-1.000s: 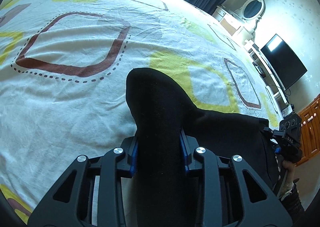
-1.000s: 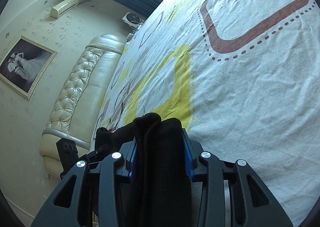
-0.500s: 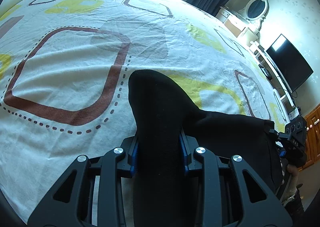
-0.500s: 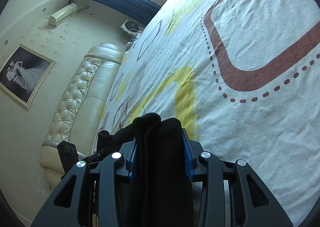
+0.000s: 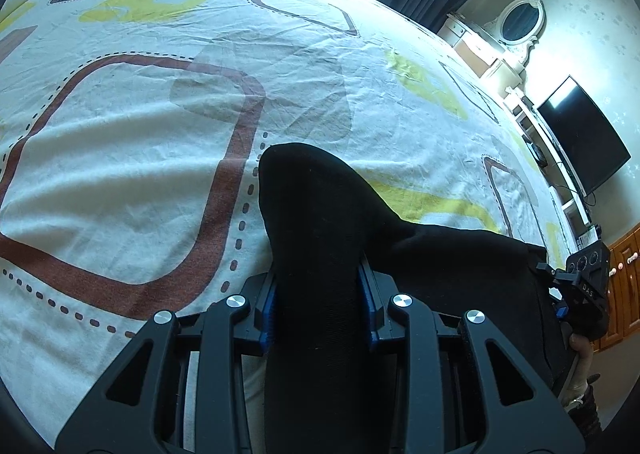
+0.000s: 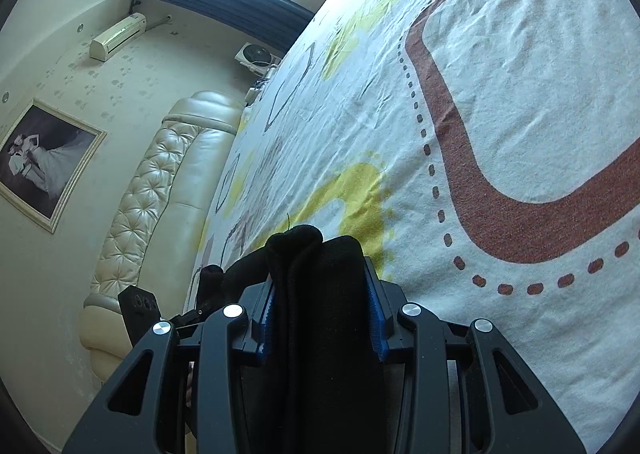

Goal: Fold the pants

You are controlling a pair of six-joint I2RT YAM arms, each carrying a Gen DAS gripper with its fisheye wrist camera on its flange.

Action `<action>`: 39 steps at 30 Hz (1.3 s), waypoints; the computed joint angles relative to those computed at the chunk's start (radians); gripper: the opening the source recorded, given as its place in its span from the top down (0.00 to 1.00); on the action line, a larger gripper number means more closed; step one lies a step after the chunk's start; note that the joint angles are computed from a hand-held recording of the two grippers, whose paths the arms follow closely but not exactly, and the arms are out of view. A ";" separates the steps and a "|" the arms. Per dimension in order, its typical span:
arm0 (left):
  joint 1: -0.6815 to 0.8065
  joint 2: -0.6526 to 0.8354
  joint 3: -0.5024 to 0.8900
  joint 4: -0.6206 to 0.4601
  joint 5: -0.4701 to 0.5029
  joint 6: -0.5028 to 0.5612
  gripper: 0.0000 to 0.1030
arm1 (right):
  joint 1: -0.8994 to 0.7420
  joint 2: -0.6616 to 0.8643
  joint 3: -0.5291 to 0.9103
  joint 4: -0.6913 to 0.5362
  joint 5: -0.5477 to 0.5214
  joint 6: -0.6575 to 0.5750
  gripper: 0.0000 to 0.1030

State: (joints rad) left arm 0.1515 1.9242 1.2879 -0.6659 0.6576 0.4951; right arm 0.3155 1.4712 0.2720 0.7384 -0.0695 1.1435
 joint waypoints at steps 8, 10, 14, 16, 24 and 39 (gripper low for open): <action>0.000 0.046 0.032 -0.005 0.013 -0.024 0.63 | -0.030 0.058 -0.006 0.074 -0.042 0.009 0.63; -0.001 0.050 0.035 -0.005 0.014 -0.026 0.62 | -0.031 0.069 -0.013 0.096 -0.044 0.012 0.64; 0.000 0.056 0.037 -0.005 0.019 -0.028 0.61 | -0.036 0.084 -0.040 0.146 -0.051 0.017 0.64; 0.003 0.065 0.042 -0.007 0.026 -0.030 0.59 | -0.037 0.093 -0.047 0.168 -0.053 0.016 0.64; 0.010 0.091 0.049 -0.006 0.055 -0.036 0.57 | -0.050 0.116 -0.083 0.248 -0.063 0.006 0.65; 0.164 0.133 0.123 -0.293 0.176 0.109 0.42 | -0.017 0.030 -0.245 0.402 -0.065 0.115 0.50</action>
